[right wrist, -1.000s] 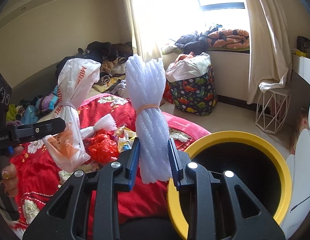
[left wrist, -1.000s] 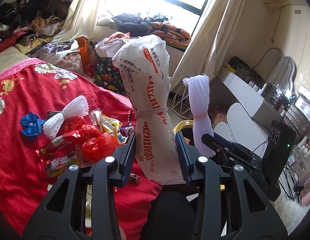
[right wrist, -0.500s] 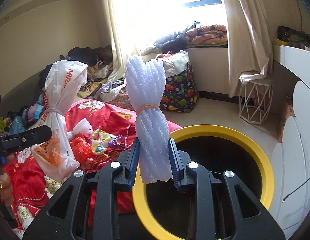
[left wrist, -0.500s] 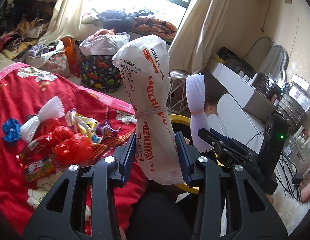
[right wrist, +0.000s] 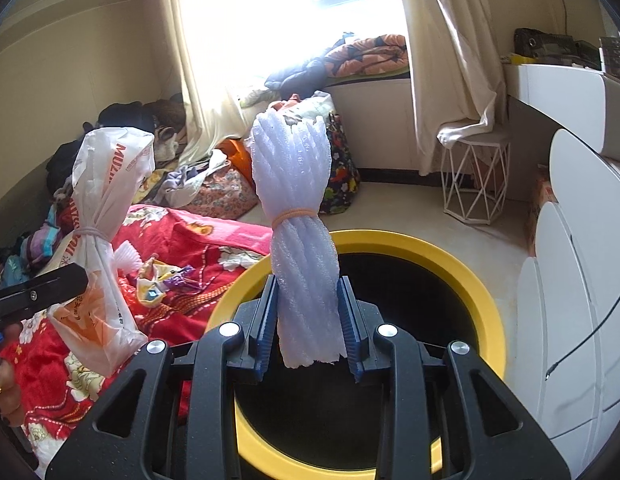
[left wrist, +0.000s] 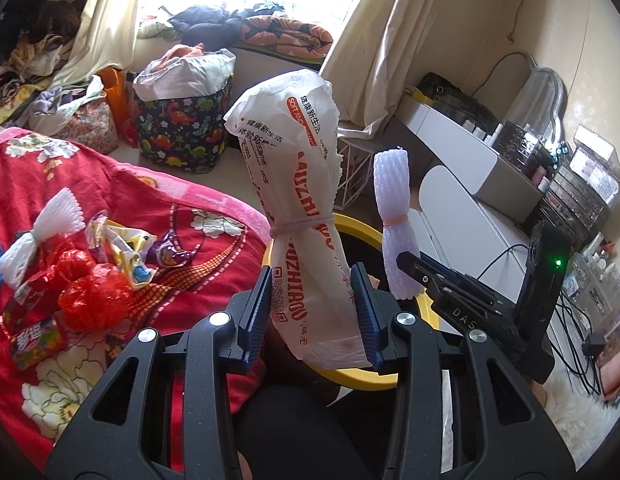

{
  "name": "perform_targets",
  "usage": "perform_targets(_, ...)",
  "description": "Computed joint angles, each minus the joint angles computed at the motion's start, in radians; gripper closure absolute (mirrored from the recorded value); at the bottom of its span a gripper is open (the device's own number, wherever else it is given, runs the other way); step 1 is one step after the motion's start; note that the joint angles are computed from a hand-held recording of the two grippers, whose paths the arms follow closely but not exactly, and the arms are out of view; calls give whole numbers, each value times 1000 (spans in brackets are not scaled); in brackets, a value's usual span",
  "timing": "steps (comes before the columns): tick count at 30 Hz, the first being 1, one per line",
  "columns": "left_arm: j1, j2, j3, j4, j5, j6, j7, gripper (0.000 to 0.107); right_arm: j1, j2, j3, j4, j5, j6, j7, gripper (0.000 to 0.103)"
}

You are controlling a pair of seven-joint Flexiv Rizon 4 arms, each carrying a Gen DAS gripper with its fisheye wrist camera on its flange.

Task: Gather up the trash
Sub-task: 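Open both grippers to drop the foam net and plastic bag into the bin, then move both grippers back to the bed and close the right gripper on a candy wrapper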

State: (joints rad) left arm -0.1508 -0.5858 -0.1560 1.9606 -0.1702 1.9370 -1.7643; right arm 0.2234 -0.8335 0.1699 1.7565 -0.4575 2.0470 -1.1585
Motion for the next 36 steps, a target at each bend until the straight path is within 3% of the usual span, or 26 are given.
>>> perform_targets(11,30,-63,-57,-99,6,-86,31,74,-3,6,-18,5,55,-57,18,71)
perform_targets(14,17,-82,-49,-133,-4,-109,43,72,-4,5,-19,6,70,-67,21,60)
perform_targets(15,19,-87,-52,-142,-7,-120,46,67,-5,5,-20,7,75,-72,23,50)
perform_targets(16,28,-93,-64,-150,-12,-125,45,54,0,4,-26,7,85,-74,25,43)
perform_targets(18,27,-103,-66,-155,-22,-102,32,35,11,6,-39,8,110,-80,31,43)
perform_targets(19,6,-103,-41,-156,-34,-94,25,25,16,7,-44,8,118,-86,32,42)
perform_targets(22,-64,-95,43,-149,-67,-77,16,17,52,12,-79,17,156,-72,20,38)
perform_targets(28,-168,-71,166,-96,-130,-36,25,15,88,15,-99,35,185,-2,-35,32)
perform_targets(36,-228,-43,235,-27,-227,41,64,15,101,31,-79,55,172,75,-86,26)
